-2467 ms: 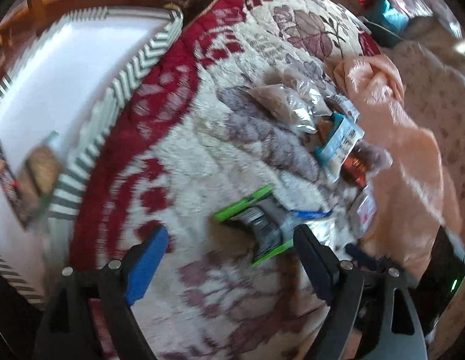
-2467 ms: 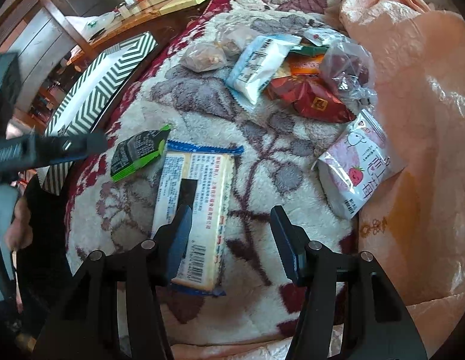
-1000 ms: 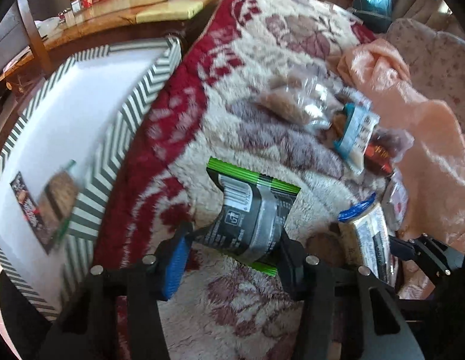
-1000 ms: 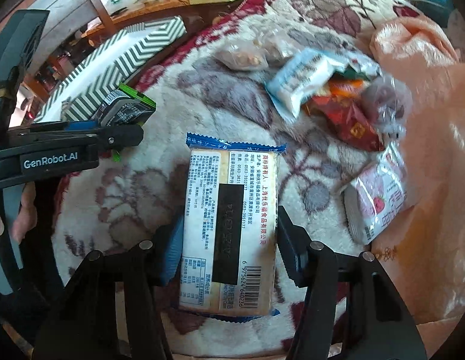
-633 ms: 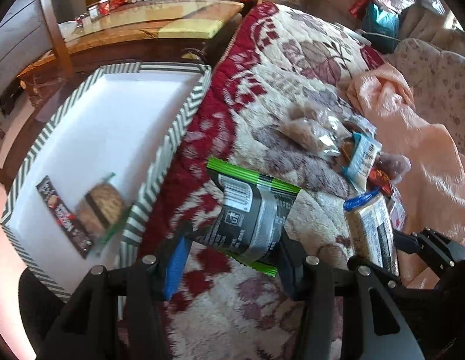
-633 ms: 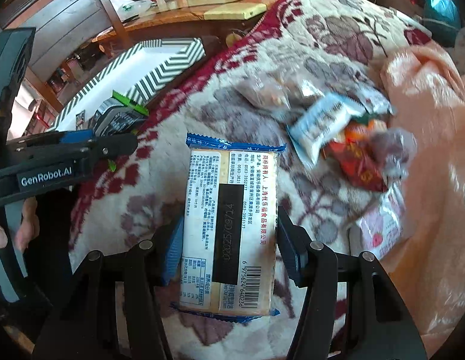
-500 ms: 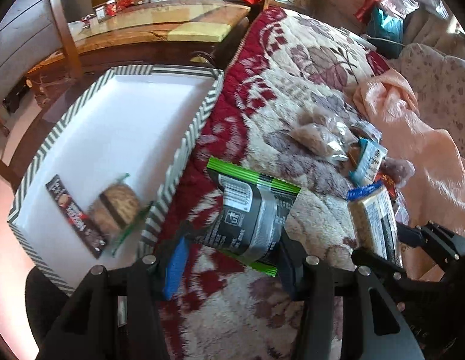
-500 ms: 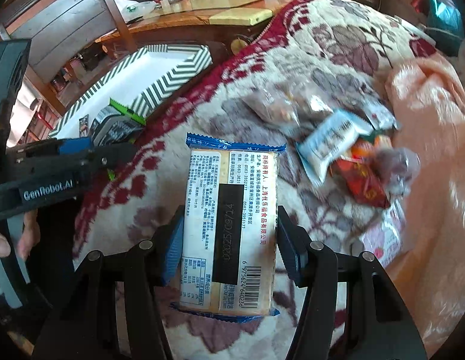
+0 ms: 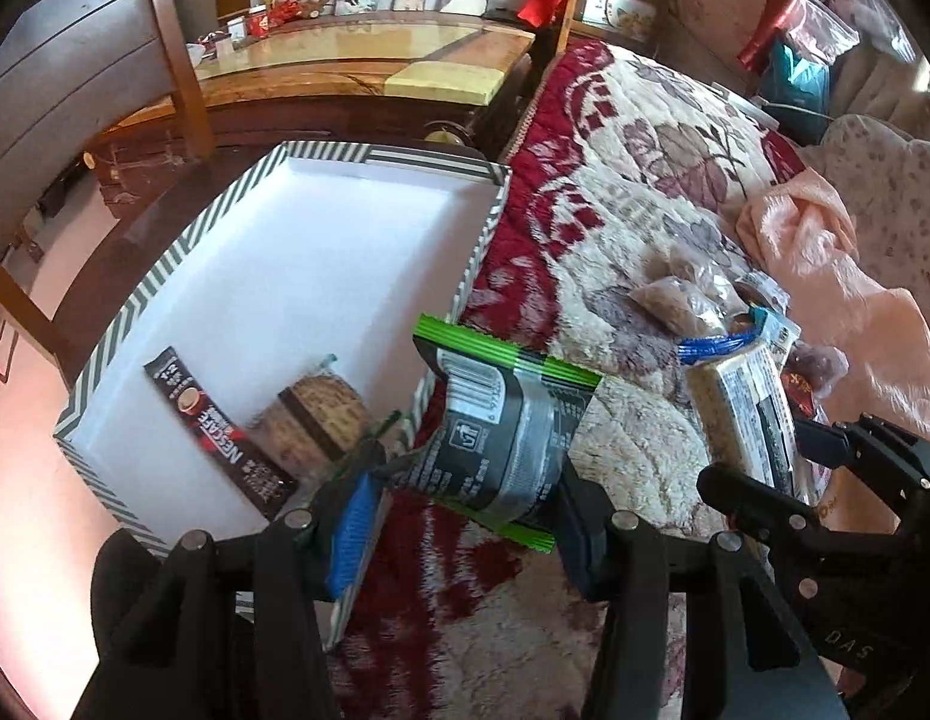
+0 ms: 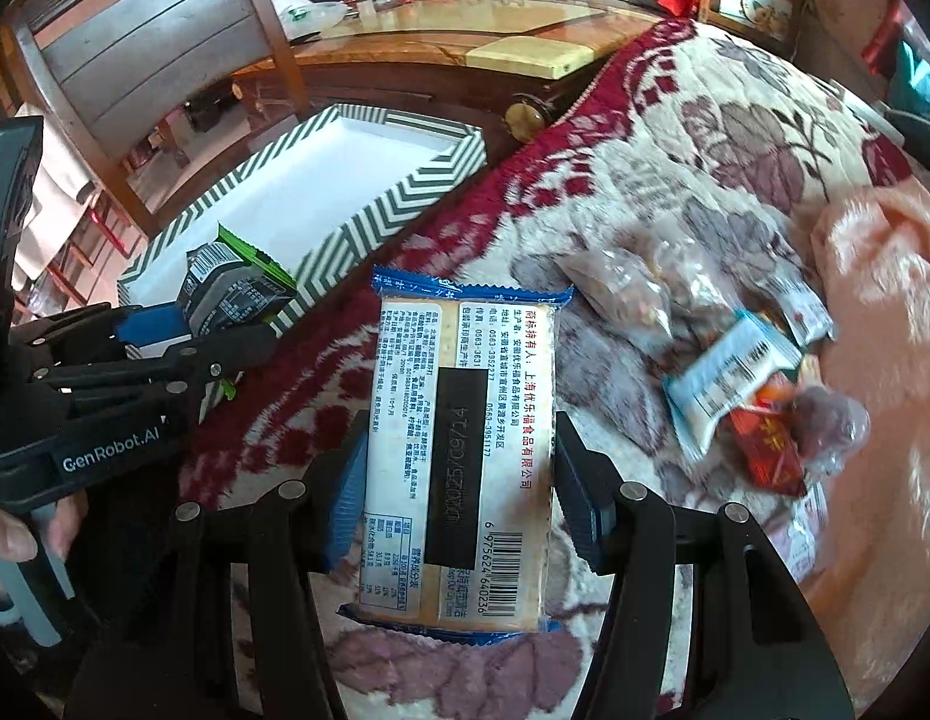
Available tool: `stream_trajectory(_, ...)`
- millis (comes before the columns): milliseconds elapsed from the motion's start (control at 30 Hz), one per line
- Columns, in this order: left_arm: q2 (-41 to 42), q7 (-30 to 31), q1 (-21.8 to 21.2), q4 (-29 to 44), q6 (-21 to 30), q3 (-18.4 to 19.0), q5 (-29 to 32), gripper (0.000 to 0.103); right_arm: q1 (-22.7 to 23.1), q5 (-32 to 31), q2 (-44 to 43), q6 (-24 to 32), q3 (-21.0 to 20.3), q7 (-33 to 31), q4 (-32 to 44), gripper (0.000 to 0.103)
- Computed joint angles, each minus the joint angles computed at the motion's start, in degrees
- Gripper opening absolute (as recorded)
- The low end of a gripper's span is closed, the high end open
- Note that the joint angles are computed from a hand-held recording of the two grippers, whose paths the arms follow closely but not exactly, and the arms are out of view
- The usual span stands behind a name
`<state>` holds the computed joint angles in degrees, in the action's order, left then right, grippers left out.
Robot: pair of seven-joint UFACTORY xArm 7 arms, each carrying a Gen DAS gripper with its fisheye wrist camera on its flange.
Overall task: Organize snacks
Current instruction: 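Carry both held packs toward the white tray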
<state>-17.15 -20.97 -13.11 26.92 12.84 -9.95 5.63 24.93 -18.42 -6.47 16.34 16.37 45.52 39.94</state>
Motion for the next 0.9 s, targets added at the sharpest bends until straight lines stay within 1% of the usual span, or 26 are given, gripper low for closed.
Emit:
stream_trajectory(400,-0.81,0.56,1.83,-0.77,-0.35,1.43,-0.52,0.055,2.10,-1.17,5.04,1.86,-0.71,-1.68,6.67,0.056)
stream_trajectory(533,-0.66,0.81,2.81,-0.79,-0.36,2.08,-0.60,0.055,3.31,-1.29,7.62,2.91,-1.25,-3.12,9.83,0.056)
stream_trajectory(700,-0.49,1.58,4.21,-0.64,-0.47,3.16,-0.87,0.055,4.94,-0.95,10.40,3.82,-2.00,-4.89,13.35,0.056)
stream_trajectory(900,-0.08,2.03,7.00,0.12,-0.41,4.51,-0.88,0.055,6.58,0.25,14.43,5.07,-2.92,-7.87,18.64,0.056)
